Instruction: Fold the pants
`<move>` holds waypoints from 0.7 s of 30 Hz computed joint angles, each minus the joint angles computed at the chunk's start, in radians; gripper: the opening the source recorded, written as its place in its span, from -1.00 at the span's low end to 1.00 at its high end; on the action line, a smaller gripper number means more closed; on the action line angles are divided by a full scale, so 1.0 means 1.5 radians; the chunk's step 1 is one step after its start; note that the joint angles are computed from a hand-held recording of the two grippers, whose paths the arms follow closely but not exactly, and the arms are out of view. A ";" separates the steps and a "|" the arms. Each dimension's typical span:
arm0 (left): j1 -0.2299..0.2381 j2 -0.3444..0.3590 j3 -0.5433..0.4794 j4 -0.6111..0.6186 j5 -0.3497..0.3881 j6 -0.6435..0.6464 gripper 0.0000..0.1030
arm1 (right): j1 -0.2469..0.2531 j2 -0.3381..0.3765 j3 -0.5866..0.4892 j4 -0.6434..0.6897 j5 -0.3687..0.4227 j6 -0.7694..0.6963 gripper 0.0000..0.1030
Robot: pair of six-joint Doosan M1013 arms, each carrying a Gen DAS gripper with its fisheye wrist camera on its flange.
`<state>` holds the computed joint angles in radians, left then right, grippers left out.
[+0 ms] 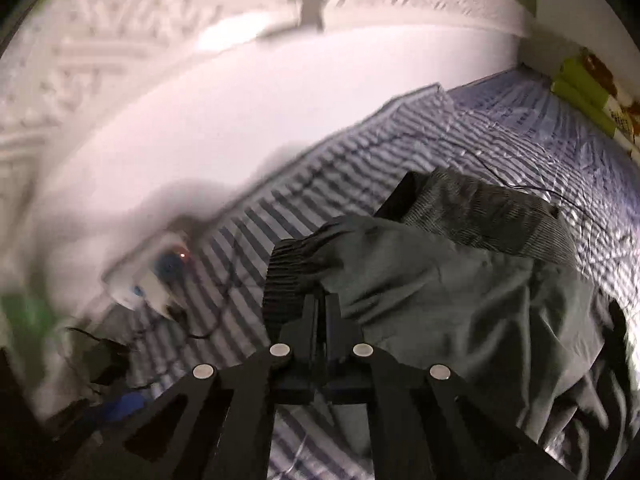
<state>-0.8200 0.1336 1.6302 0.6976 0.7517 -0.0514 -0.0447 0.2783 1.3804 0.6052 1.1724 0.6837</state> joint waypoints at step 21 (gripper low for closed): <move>0.012 0.086 -0.074 -0.421 -0.263 0.437 0.58 | -0.222 -0.093 0.144 0.170 0.126 -0.214 -0.97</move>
<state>-0.8022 0.2632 1.5191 0.0654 0.3569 0.6048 -0.3779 0.1394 1.5968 0.8600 1.3610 0.3624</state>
